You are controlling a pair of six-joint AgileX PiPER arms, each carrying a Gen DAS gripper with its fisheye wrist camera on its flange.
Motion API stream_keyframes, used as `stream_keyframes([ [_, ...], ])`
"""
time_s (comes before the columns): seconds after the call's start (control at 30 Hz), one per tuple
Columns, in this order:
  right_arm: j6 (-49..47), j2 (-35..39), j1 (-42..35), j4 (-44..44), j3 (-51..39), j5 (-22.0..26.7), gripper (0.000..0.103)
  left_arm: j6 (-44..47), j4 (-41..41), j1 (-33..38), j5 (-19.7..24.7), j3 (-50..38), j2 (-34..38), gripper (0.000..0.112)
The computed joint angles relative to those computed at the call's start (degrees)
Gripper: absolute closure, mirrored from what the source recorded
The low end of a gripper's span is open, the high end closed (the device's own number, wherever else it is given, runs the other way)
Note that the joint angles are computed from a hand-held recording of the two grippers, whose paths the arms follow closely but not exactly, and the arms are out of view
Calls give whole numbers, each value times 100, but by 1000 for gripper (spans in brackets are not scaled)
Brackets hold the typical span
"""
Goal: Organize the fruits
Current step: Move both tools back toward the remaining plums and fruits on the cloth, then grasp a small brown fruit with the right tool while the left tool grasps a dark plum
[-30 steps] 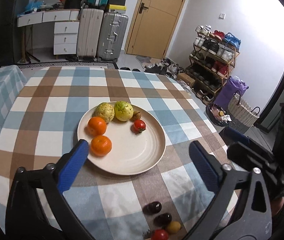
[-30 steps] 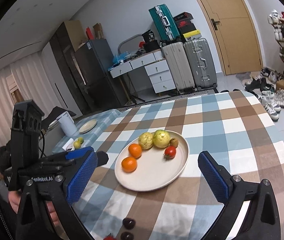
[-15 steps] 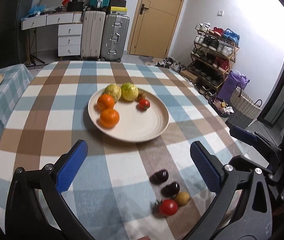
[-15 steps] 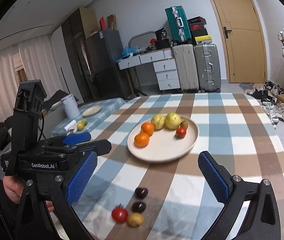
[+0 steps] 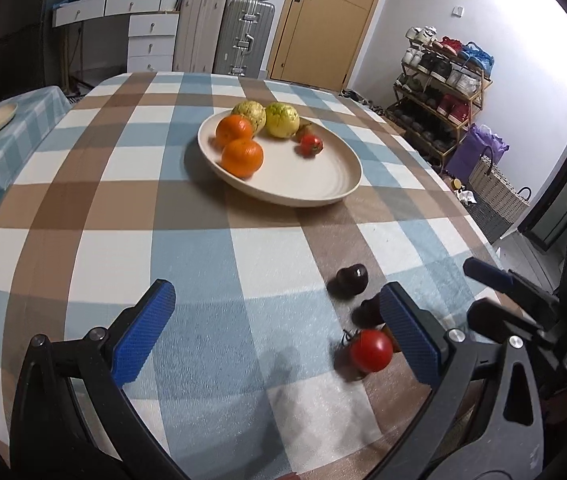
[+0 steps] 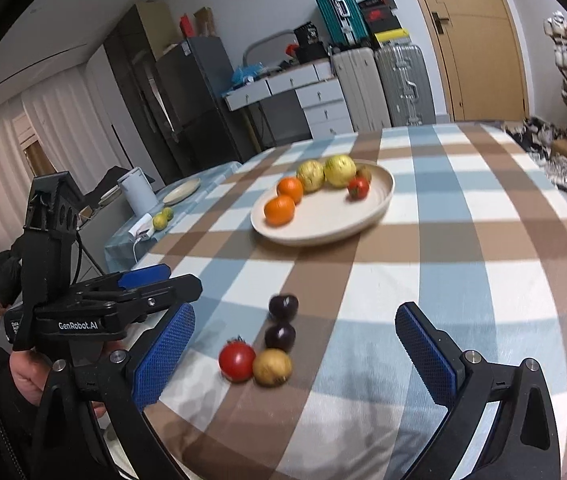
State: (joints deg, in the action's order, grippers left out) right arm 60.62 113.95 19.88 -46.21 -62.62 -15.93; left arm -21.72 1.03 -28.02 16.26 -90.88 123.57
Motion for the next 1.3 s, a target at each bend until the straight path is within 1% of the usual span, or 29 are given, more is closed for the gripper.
stream_keyframes([
  [0.27, 819, 283, 7, -676, -60, -228, 1, 88, -8, -30, 104, -149, 88, 11],
  [0.33, 934, 329, 9, -761, -70, -273, 3, 115, -49, -27, 130, -168, 96, 11],
  [0.4, 1284, 393, -20, -1090, -128, -351, 14, 168, -113, -16, 167, -209, 128, 11],
  [0.5, 1561, 484, -14, -1353, -232, -303, 22, 171, -116, 1, 196, -243, 160, 11],
  [0.57, 1627, 514, -25, -1436, -240, -389, 24, 189, -143, 21, 217, -270, 185, 11],
  [0.63, 1751, 543, -32, -1572, -265, -434, 28, 259, -223, 40, 252, -310, 215, 11],
  [0.73, 2048, 588, -9, -1843, -333, -378, 34, 356, -327, 65, 262, -344, 246, 11],
  [0.83, 2184, 624, 0, -1943, -349, -461, 44, 416, -374, 70, 275, -360, 266, 11],
  [0.87, 2167, 641, 1, -1934, -348, -513, 50, 418, -369, 68, 278, -367, 275, 11],
  [0.9, 2173, 649, 6, -1943, -346, -534, 53, 417, -365, 68, 286, -379, 287, 11],
  [0.93, 2254, 676, 7, -2017, -368, -550, 54, 422, -374, 69, 283, -380, 293, 11],
  [1.0, 2503, 726, -15, -2223, -415, -599, 62, 379, -343, 63, 288, -384, 295, 11],
  [1.07, 2592, 769, -81, -2230, -407, -783, 64, 378, -357, 68, 282, -394, 317, 11],
  [1.13, 2632, 798, -113, -2232, -411, -842, 69, 350, -344, 72, 273, -388, 328, 11],
  [1.17, 2711, 822, -142, -2297, -424, -903, 74, 338, -341, 72, 279, -401, 340, 11],
  [1.3, 2547, 839, -205, -2079, -338, -1129, 75, 376, -378, 87, 287, -413, 352, 11],
])
